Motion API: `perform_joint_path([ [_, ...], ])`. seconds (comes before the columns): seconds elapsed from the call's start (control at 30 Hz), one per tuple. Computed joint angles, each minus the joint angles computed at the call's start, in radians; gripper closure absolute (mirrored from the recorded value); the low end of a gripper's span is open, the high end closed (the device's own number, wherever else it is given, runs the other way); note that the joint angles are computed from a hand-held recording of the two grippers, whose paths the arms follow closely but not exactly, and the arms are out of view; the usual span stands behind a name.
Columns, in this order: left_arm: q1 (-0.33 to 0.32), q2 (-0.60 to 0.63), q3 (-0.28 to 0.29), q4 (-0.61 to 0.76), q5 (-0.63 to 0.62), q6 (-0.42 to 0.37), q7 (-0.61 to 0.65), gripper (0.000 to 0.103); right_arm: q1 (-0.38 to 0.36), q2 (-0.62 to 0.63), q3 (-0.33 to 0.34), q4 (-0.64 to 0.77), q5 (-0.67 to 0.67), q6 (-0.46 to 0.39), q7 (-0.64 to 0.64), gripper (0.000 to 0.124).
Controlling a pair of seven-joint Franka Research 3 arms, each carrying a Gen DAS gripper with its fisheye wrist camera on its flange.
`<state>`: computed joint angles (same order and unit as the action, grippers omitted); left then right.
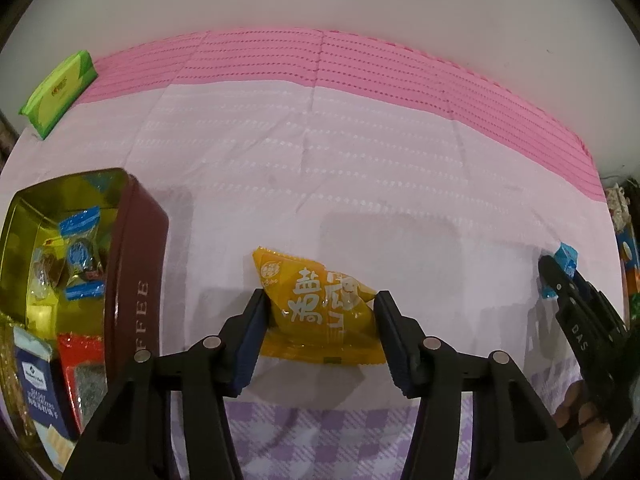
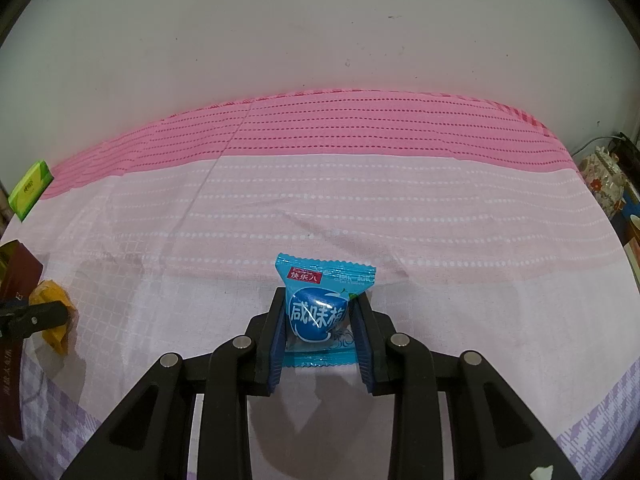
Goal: Organize snacks
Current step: 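Carry the orange snack bag with the left tool over the gold tin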
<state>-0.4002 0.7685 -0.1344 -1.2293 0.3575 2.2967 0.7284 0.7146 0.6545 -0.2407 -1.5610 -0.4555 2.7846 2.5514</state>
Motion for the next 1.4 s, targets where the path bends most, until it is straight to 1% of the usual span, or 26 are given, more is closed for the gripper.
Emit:
perform_joint_path([
  [0.1, 0.000, -0.005, -0.001, -0.007, 0.002, 0.000, 0.004, 0.052, 0.001, 0.001, -0.001, 0.002, 0.000, -0.003, -0.001, 0.095],
  [0.47, 0.001, -0.093, -0.008, -0.122, 0.025, 0.056, -0.002, 0.053, 0.003, 0.003, -0.001, 0.007, -0.004, -0.011, 0.001, 0.095],
  [0.73, -0.004, -0.140, -0.009, -0.161, 0.049, 0.062, -0.008, 0.053, 0.002, 0.003, 0.001, 0.011, -0.010, -0.020, 0.001, 0.095],
  [1.03, 0.012, -0.233, -0.012, -0.258, 0.077, 0.096, -0.026, 0.053, 0.001, 0.003, 0.004, 0.012, -0.016, -0.023, 0.005, 0.095],
  [1.4, 0.054, -0.354, -0.004, -0.378, 0.132, 0.092, -0.061, 0.053, 0.001, 0.002, 0.004, 0.011, -0.020, -0.024, 0.008, 0.095],
])
